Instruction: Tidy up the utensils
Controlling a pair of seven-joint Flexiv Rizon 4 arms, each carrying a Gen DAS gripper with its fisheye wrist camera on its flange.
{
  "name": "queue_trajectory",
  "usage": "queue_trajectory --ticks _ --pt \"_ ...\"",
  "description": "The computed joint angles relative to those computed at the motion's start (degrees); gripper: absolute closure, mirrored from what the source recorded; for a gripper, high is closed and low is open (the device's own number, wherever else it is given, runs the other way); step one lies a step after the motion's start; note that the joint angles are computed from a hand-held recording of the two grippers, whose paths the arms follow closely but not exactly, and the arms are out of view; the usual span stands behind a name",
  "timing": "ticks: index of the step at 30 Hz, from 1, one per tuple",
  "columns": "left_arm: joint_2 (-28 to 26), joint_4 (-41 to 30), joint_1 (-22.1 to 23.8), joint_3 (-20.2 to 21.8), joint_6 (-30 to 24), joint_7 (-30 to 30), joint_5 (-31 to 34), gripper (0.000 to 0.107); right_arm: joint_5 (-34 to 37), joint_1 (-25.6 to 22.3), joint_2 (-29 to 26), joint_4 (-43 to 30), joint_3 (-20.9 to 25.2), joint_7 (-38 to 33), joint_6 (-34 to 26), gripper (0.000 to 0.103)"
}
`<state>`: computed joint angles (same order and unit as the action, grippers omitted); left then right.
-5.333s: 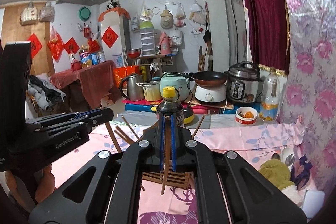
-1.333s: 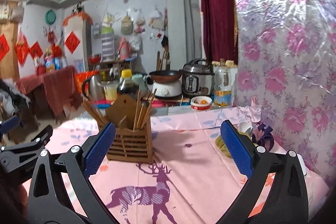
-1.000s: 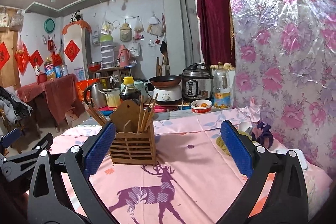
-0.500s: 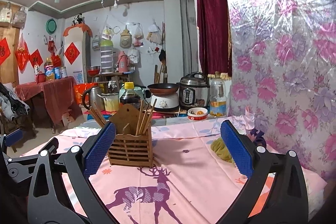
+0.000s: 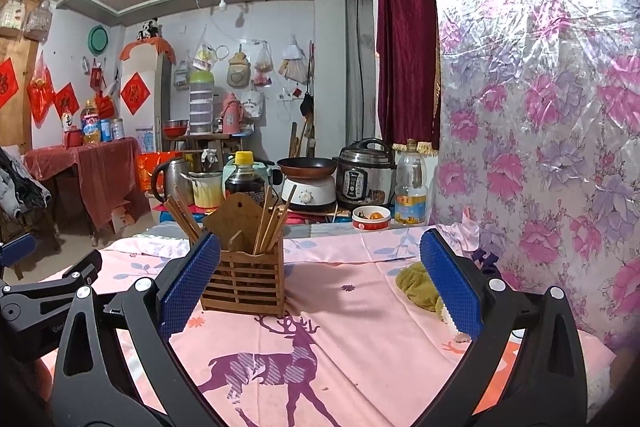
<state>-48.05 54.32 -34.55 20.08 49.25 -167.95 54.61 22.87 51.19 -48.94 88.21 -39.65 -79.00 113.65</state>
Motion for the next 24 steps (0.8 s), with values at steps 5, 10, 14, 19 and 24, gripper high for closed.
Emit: queue_trajectory --ticks 5,10,14,19,24 --pt "-0.2 -0.2 0.1 -0.1 0.0 0.0 -0.1 0.009 0.1 0.2 -0.3 -0.1 -0.5 0.3 -0.3 0.006" --pt "-0.2 -0.2 0.0 0.0 0.0 0.0 0.0 0.009 0.0 0.2 -0.6 -0.3 -0.7 0.6 -0.4 0.006" --pt "-0.4 -0.4 0.1 -0.1 -0.1 0.2 -0.1 0.009 -0.2 0.1 -0.5 -0.2 -0.7 0.7 -0.3 0.006" --pt "-0.4 -0.4 0.1 0.0 -0.1 0.2 -0.2 0.009 -0.3 0.1 -0.5 -0.2 -0.7 0.8 -0.3 0.006" --pt "-0.4 -0.5 0.1 0.0 -0.1 0.2 -0.1 0.009 -0.3 0.1 -0.5 -0.2 -0.7 0.9 -0.3 0.006"
